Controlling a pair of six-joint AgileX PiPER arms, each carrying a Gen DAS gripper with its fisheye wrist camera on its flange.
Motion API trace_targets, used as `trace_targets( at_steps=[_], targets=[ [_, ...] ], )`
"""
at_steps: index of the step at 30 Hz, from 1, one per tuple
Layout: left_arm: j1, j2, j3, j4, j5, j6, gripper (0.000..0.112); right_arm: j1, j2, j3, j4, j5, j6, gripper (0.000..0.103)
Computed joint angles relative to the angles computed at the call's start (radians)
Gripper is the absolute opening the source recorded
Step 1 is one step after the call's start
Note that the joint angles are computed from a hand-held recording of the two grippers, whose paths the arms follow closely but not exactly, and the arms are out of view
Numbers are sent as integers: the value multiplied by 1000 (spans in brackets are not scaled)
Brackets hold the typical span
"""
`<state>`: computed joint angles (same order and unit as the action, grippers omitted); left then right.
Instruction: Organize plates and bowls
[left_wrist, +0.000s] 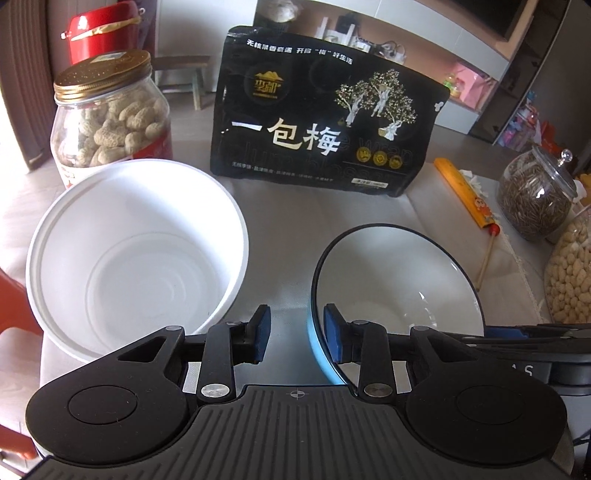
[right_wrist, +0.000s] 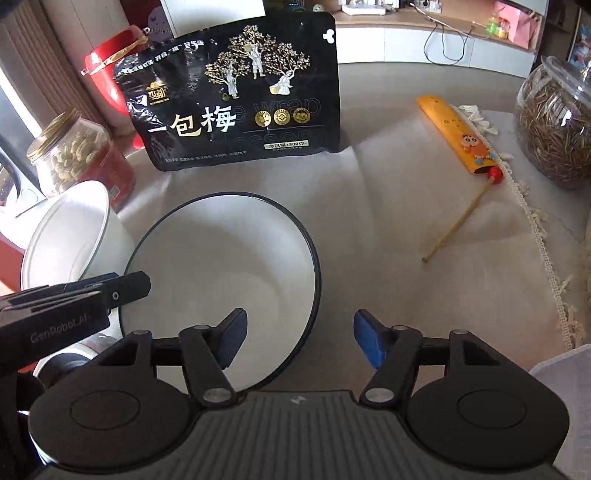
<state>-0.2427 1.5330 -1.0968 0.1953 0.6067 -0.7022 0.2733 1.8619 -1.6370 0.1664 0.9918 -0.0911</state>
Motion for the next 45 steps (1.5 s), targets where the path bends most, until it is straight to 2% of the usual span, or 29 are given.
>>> trace_targets(
  at_steps=[3, 5, 8, 10, 12, 15, 17, 21, 25, 26, 29, 32, 34, 35, 36, 37, 39, 41, 45],
  targets=[
    [17, 14, 1, -109, -24, 95, 29, -35, 77, -77, 92, 106, -42, 39],
    [10, 27, -7, -130, -22, 121, 28, -42, 99, -94, 122, 143, -60, 31],
    [-30, 40, -18, -44, -5, 40, 28, -33, 83, -75, 110, 133, -75, 31],
    [-31, 38, -19, -52, -1, 33, 29, -43, 76, -72, 121, 138, -92, 30],
    [-14, 28, -20, -141, 10, 109, 29, -52, 65, -67, 123, 138, -105, 30],
    [42, 21, -21, -374, 38, 359, 31, -66, 46, -55, 102, 122, -112, 30],
    [67, 26, -14, -466, 33, 445, 32, -96, 48, -51, 119, 118, -128, 30],
    [68, 58, -4, -432, -38, 379, 29, -130, 71, -57, 160, 113, -126, 30],
    [83, 100, -4, -520, -75, 443, 27, -122, 118, -78, 185, 135, -96, 31],
    [83, 104, -4, -534, -86, 450, 29, -113, 123, -72, 177, 122, -79, 31],
    [72, 123, -24, -486, -94, 409, 30, -104, 126, -64, 172, 100, -65, 32],
    [99, 133, -35, -568, -67, 480, 29, -95, 122, -61, 150, 87, -54, 29],
    [103, 113, -25, -591, -64, 503, 29, -84, 107, -39, 127, 58, -47, 28],
    [91, 93, -19, -559, -73, 478, 29, -78, 94, -20, 114, 37, -45, 28],
    [80, 74, -15, -537, -78, 457, 37, -74, 81, -4, 105, 21, -46, 28],
    [66, 52, -14, -492, -78, 414, 38, -73, 66, 10, 105, 11, -51, 28],
    [45, 11, -10, -433, -78, 363, 37, -79, 39, 22, 123, 14, -68, 28],
    [39, -41, 0, -441, -76, 366, 36, -85, 0, 33, 132, 15, -78, 28],
    [10, -150, 0, -445, -18, 376, 39, -116, -106, 66, 152, 38, -117, 28]
  ],
)
